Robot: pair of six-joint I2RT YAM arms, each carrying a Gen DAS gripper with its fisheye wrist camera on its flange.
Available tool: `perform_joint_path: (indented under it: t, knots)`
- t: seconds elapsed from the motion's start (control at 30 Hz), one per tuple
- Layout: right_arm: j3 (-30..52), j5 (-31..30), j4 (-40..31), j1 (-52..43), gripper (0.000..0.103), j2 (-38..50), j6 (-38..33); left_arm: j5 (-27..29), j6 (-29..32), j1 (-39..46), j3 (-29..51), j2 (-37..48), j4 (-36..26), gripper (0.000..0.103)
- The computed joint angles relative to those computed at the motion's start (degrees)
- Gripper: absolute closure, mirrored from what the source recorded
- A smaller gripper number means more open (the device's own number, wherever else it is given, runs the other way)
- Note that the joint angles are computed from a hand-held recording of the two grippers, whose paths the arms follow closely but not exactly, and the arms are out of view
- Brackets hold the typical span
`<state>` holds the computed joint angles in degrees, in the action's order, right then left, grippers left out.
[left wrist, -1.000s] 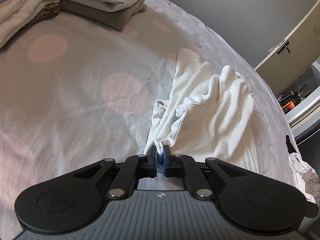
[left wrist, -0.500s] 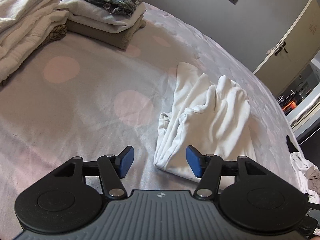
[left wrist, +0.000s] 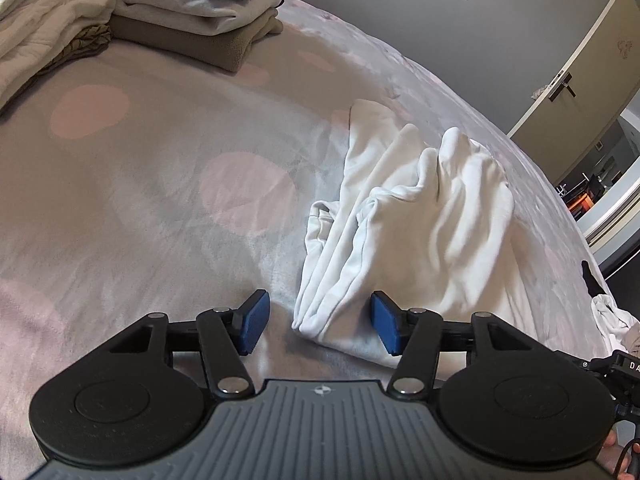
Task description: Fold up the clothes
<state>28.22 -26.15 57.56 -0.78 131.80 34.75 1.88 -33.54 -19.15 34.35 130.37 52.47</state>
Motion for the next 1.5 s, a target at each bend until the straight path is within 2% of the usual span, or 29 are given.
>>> perform_joint_path:
  t: [0.07,0.17,0.2,0.23,0.3,0.33,0.47,0.57,0.67,0.77,0.87,1.07,1.2,1.27,1.33,1.37,1.43,1.47,1.5]
  knots:
    - [1.47,-0.18,0.82,1.28,0.047,1.61,-0.02,-2.28,1.0,-1.28,1.42,0.83,-0.54,0.055]
    - [4.06,1.23,-2.12,3.4,0.063,2.32,-1.65,-5.27,0.69,-3.01,3.0,1.76,-1.25,0.066]
    - [4.83,2.23,-3.93,4.13,0.073,1.92,-2.1,-5.69,0.17,-3.25,3.18,1.85,-1.3,0.069]
    - [5.63,3.22,-5.73,4.85,0.083,1.55,-2.54,-5.31,-0.52,-3.18,3.34,1.77,-1.46,0.076]
    - [6.33,2.75,-7.79,4.8,0.092,0.79,-1.5,-3.69,-0.98,-2.42,3.55,0.73,-3.09,0.087]
    - [6.14,2.36,-8.21,4.57,0.093,0.07,-0.88,-2.83,-0.91,-1.99,3.63,0.02,-4.1,0.092]
    - [3.95,1.31,-9.97,3.91,0.094,-5.74,-0.34,-2.47,-1.31,-1.78,1.72,-5.79,-7.87,0.096]
    - [1.65,0.35,-13.42,3.06,0.094,-12.71,-0.94,-2.26,-1.48,-2.21,-0.45,-12.04,-11.32,0.097]
    - [-0.6,-0.32,-17.91,2.12,0.094,-19.68,-2.29,-2.89,-1.55,-3.41,-1.93,-18.16,-17.38,0.097]
    - [-3.86,-0.47,-20.53,1.31,0.094,-23.9,-3.57,-2.67,-1.93,-4.7,-3.47,-20.87,-20.6,0.097]
    - [-6.23,0.49,-19.38,1.25,0.094,-22.49,-3.62,-3.67,-2.04,-6.24,-3.7,-19.0,-21.53,0.097]
    - [-6.24,4.31,-17.35,3.56,0.094,-13.72,-3.96,-3.66,-2.95,-6.65,-1.54,-12.74,-22.47,0.097]
    - [-4.54,6.95,-19.6,5.18,0.093,-12.61,-5.01,-2.68,-2.57,-6.03,-0.96,-11.87,-22.82,0.095]
    - [-4.28,8.41,-21.3,6.05,0.093,-13.57,-5.38,-2.02,-2.14,-5.68,-1.15,-12.3,-23.38,0.091]
    - [-4.58,9.76,-22.96,6.77,0.085,-15.29,-5.32,-0.79,-1.47,-5.0,-1.79,-13.49,-24.49,0.087]
    - [-5.3,10.59,-23.25,6.91,0.082,-16.37,-5.39,-0.58,-1.11,-4.73,-2.05,-14.28,-25.43,0.083]
    - [-7.18,12.91,-22.81,6.82,0.069,-18.93,-5.77,-1.32,-0.98,-4.4,-3.26,-16.44,-26.36,0.073]
    - [-8.11,14.09,-22.6,6.76,0.068,-20.25,-5.99,-1.64,-0.7,-4.07,-3.86,-17.65,-26.65,0.067]
    - [-8.73,14.92,-22.23,6.4,0.068,-21.3,-6.04,-1.94,-0.41,-3.74,-4.45,-18.88,-26.96,0.066]
